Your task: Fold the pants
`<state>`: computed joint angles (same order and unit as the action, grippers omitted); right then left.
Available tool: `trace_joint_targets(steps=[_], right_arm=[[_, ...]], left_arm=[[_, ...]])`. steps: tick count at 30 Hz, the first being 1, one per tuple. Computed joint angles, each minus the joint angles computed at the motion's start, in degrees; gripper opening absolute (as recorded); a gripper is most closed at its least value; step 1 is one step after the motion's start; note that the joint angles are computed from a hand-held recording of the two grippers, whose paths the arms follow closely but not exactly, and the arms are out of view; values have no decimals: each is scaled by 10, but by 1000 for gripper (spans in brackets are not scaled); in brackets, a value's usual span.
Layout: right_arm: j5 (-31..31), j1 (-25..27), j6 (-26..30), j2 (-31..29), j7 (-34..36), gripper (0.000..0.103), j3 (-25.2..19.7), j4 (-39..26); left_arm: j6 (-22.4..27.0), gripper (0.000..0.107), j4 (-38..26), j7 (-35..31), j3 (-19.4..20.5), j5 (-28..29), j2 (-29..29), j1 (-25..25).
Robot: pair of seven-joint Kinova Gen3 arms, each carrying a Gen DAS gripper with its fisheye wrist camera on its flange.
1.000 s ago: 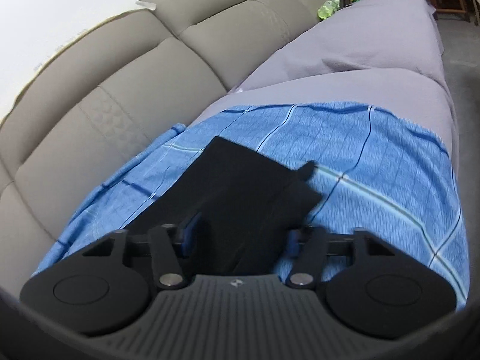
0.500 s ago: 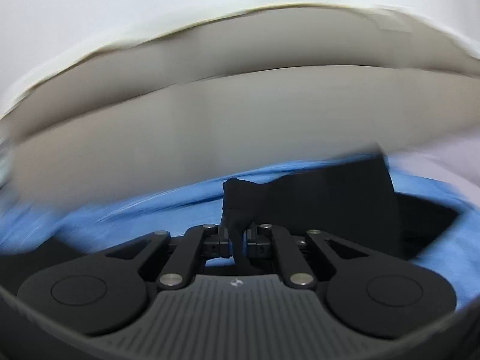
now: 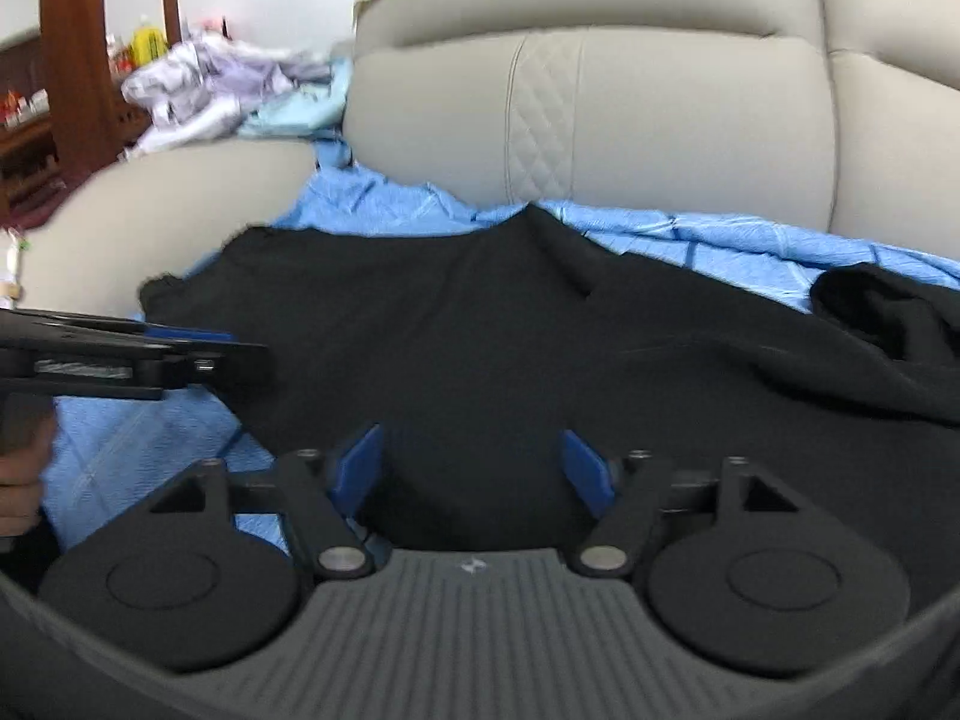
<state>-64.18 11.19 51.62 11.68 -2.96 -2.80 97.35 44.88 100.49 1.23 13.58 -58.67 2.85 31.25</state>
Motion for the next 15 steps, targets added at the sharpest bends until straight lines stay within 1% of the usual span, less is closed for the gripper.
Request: trace_joint_targets(steps=[2, 3, 4, 5, 6, 7, 8, 10, 11, 12, 13, 14, 15], right_arm=[[-14, 19, 15, -10, 10, 83, 12, 4], [-24, 34, 13, -13, 17, 86, 8, 7], [-40, 40, 2, -19, 32, 86, 14, 16], [-52, 36, -19, -27, 47, 88, 25, 26], [-53, 32, -42, -34, 70, 89, 29, 35], [-46, 19, -65, -42, 93, 89, 39, 43], [-33, 13, -82, -49, 117, 89, 38, 49], [-28, 19, -101, -59, 163, 90, 16, 66], [-35, 16, -97, -59, 184, 91, 13, 71], [-43, 3, -85, -54, 195, 92, 20, 72], [-48, -6, -83, -48, 197, 92, 17, 73], [-47, -15, -90, -42, 190, 92, 8, 71], [-50, -34, -106, -36, 189, 92, 8, 71]], left_arm=[[-30, 52, -7, -6, -1, -3, 7, -1], [-47, 53, -12, -13, -4, 0, 12, -1], [-60, 54, -18, -20, -4, 5, 18, -2], [-70, 54, -25, -28, 6, 12, 24, -14], [-72, 54, -34, -31, 8, 18, 33, -17], [-64, 53, -44, -31, 2, 22, 40, -8], [-46, 52, -56, -23, -14, 22, 48, 11], [0, 50, -74, -2, -63, 11, 61, 64], [24, 49, -81, 3, -90, 3, 70, 90], [47, 46, -85, -1, -116, 0, 77, 112], [70, 39, -91, -11, -143, 7, 85, 132], [94, 37, -101, -23, -169, 23, 93, 153], [117, 33, -111, -31, -196, 46, 101, 171]])
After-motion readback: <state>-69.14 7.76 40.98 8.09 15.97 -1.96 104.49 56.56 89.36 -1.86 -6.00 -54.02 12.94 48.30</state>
